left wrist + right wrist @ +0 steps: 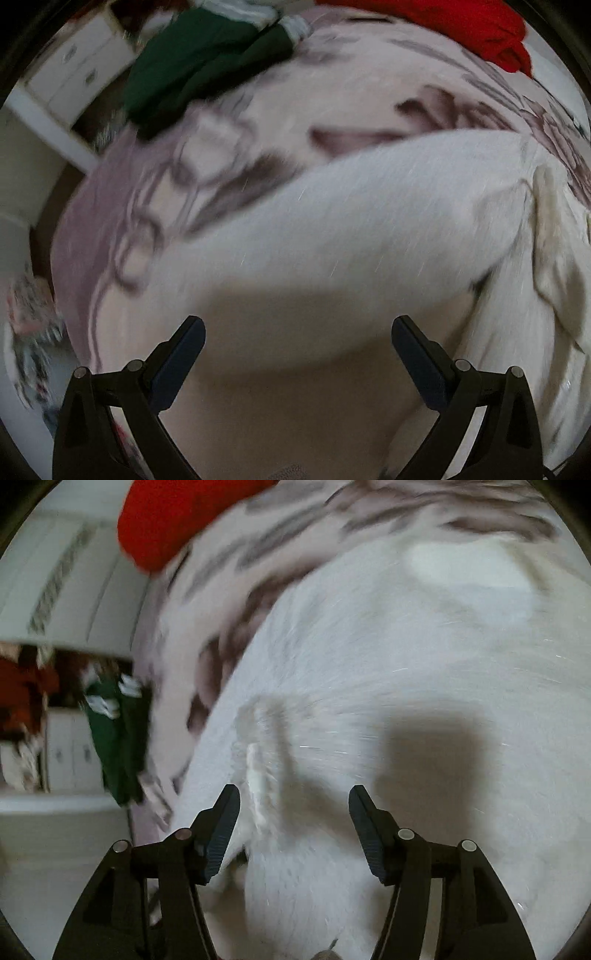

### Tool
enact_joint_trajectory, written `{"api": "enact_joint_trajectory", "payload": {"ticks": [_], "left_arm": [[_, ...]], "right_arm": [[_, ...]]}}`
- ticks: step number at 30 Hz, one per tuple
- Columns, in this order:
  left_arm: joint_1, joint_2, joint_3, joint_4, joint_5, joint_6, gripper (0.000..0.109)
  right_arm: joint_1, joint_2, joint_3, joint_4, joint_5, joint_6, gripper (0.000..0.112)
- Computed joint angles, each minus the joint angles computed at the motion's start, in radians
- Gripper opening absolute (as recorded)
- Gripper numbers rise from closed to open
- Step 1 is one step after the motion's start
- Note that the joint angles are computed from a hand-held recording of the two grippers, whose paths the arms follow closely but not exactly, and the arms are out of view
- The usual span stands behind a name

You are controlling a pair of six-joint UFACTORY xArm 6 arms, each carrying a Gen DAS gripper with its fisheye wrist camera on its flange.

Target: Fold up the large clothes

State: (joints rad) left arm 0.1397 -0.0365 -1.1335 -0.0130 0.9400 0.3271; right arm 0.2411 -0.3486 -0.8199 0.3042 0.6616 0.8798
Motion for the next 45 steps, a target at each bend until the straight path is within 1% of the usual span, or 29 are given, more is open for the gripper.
{"api": "enact_joint_trajectory", "payload": {"ticks": [1, 3, 5, 7, 9, 10, 11, 13, 15, 16, 18, 19, 20, 22, 26, 28, 29, 30, 31, 32, 33, 34, 36, 39, 40, 41, 43, 44, 45], "left_arm": [[0.019, -0.004, 0.002, -0.019, 0.037, 0.003, 0.103], [0.083, 0.008, -0.020, -0.092, 0.152, 0.008, 0.103], [0.141, 0.035, -0.043, -0.184, 0.247, 0.000, 0.103], [0.231, 0.140, -0.123, -0.387, 0.437, -0.009, 0.103], [0.296, 0.224, -0.158, -0.558, 0.547, -0.046, 0.103], [0.317, 0.253, -0.157, -0.634, 0.560, -0.073, 0.103], [0.324, 0.265, -0.150, -0.675, 0.550, -0.092, 0.103], [0.332, 0.284, -0.138, -0.769, 0.494, -0.129, 0.102], [0.313, 0.290, -0.136, -0.814, 0.385, -0.156, 0.096], [0.295, 0.295, -0.146, -0.811, 0.327, -0.176, 0.088], [0.266, 0.306, -0.174, -0.795, 0.248, -0.201, 0.072], [0.249, 0.306, -0.186, -0.771, 0.203, -0.212, 0.045], [0.232, 0.308, -0.198, -0.731, 0.163, -0.223, 0.026], [0.208, 0.329, -0.244, -0.684, 0.106, -0.225, 0.020], [0.192, 0.387, -0.343, -0.657, 0.096, -0.203, 0.018], [0.188, 0.424, -0.391, -0.657, 0.097, -0.173, 0.018], [0.196, 0.442, -0.409, -0.657, 0.102, -0.157, 0.018], [0.197, 0.463, -0.433, -0.659, 0.114, -0.147, 0.018], [0.208, 0.477, -0.447, -0.661, 0.128, -0.132, 0.018], [0.204, 0.495, -0.463, -0.649, 0.140, -0.134, 0.020], [0.205, 0.508, -0.478, -0.636, 0.157, -0.129, 0.020], [0.203, 0.520, -0.489, -0.621, 0.173, -0.125, 0.020], [0.203, 0.545, -0.520, -0.612, 0.218, -0.107, 0.023], [0.202, 0.574, -0.563, -0.622, 0.260, -0.122, 0.028], [0.201, 0.581, -0.576, -0.618, 0.268, -0.130, 0.028], [0.197, 0.581, -0.585, -0.610, 0.269, -0.141, 0.027], [0.186, 0.535, -0.539, -0.616, 0.206, -0.130, 0.025], [0.171, 0.523, -0.530, -0.604, 0.170, -0.127, 0.018], [0.151, 0.478, -0.488, -0.575, 0.106, -0.103, 0.016]], "right_arm": [[0.005, -0.050, 0.027, -0.045, 0.025, 0.061, 0.064], [0.018, -0.111, 0.062, -0.088, 0.071, 0.133, 0.064], [0.029, -0.107, 0.068, -0.085, 0.096, 0.126, 0.064], [0.020, -0.106, 0.076, -0.071, 0.136, 0.116, 0.064], [0.028, -0.104, 0.099, -0.064, 0.124, 0.117, 0.064], [0.040, -0.110, 0.116, -0.077, 0.113, 0.137, 0.064], [0.050, -0.123, 0.134, -0.094, 0.115, 0.163, 0.064], [0.061, -0.150, 0.173, -0.106, 0.122, 0.206, 0.064], [0.062, -0.184, 0.208, -0.111, 0.139, 0.238, 0.064], [0.065, -0.199, 0.220, -0.121, 0.155, 0.257, 0.064], [0.076, -0.215, 0.236, -0.135, 0.169, 0.291, 0.064], [0.079, -0.225, 0.243, -0.135, 0.170, 0.301, 0.064], [0.083, -0.228, 0.245, -0.134, 0.167, 0.309, 0.064], [0.092, -0.220, 0.232, -0.140, 0.171, 0.319, 0.064], [0.102, -0.103, 0.116, -0.168, 0.171, 0.283, 0.064], [0.104, -0.039, 0.065, -0.179, 0.119, 0.262, 0.063], [0.105, 0.006, 0.038, -0.176, 0.069, 0.244, 0.062], [0.105, 0.049, 0.011, -0.173, 0.034, 0.231, 0.060], [0.104, 0.108, -0.023, -0.169, -0.005, 0.209, 0.053], [0.101, 0.158, -0.058, -0.164, -0.017, 0.192, 0.044], [0.099, 0.216, -0.093, -0.144, -0.029, 0.163, 0.043], [0.097, 0.278, -0.128, -0.083, -0.040, 0.100, 0.042], [0.094, 0.358, -0.193, -0.022, 0.011, 0.031, 0.041], [0.097, 0.380, -0.247, -0.071, 0.085, 0.023, 0.042], [0.097, 0.370, -0.248, -0.077, 0.102, 0.018, 0.044], [0.098, 0.348, -0.243, -0.100, 0.122, 0.031, 0.051], [0.103, 0.299, -0.233, -0.196, 0.185, 0.101, 0.060], [0.108, 0.286, -0.247, -0.263, 0.255, 0.142, 0.061], [0.114, 0.284, -0.270, -0.324, 0.331, 0.172, 0.064]]}}
